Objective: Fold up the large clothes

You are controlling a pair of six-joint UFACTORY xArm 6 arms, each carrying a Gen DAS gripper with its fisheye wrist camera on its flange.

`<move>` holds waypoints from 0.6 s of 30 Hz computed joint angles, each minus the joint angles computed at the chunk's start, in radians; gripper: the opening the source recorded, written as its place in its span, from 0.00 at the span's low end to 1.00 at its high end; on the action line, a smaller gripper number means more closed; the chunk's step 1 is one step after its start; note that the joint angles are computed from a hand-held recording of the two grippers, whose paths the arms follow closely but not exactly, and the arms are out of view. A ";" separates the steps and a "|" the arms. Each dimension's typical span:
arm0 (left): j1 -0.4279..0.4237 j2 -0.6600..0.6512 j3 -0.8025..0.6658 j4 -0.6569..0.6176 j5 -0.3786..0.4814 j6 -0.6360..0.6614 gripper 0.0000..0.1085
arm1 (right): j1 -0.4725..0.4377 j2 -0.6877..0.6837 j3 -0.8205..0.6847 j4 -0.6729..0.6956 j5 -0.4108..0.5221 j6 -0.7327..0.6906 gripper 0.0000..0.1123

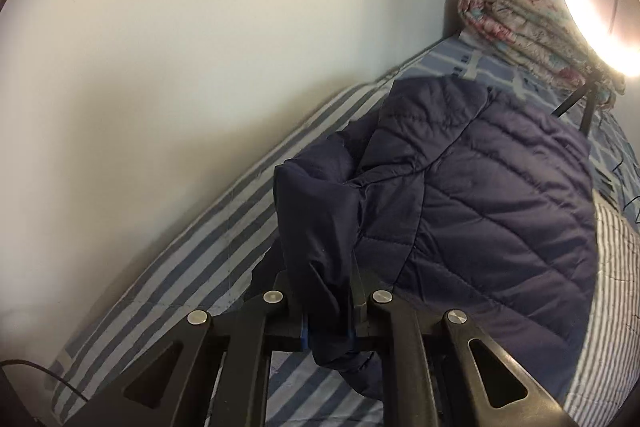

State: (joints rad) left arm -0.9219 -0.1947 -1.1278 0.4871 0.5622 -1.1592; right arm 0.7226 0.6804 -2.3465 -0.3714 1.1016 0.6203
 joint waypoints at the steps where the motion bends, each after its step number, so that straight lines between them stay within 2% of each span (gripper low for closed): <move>1: 0.002 -0.006 0.007 0.001 -0.003 -0.001 0.29 | -0.005 -0.003 0.018 0.017 -0.018 -0.002 0.10; 4: 0.003 -0.001 -0.002 0.004 0.002 0.001 0.29 | -0.040 -0.062 0.134 0.112 -0.109 -0.021 0.18; 6: 0.003 0.001 -0.008 0.006 0.006 0.005 0.29 | -0.073 -0.107 0.206 0.226 -0.185 -0.069 0.35; 8: 0.005 0.009 -0.020 -0.003 -0.002 0.017 0.29 | -0.103 -0.178 0.322 0.362 -0.286 -0.142 0.40; 10: 0.013 0.033 -0.053 -0.025 -0.016 0.052 0.29 | -0.120 -0.285 0.482 0.481 -0.403 -0.206 0.40; 14: 0.030 0.130 -0.188 -0.038 -0.021 0.123 0.29 | -0.138 -0.508 0.771 0.456 -0.542 -0.157 0.40; 16: 0.045 0.204 -0.290 -0.050 -0.030 0.161 0.29 | -0.149 -0.608 0.884 0.394 -0.555 -0.090 0.40; 18: 0.059 0.287 -0.408 -0.031 -0.013 0.179 0.29 | -0.170 -0.709 0.986 0.287 -0.529 0.002 0.40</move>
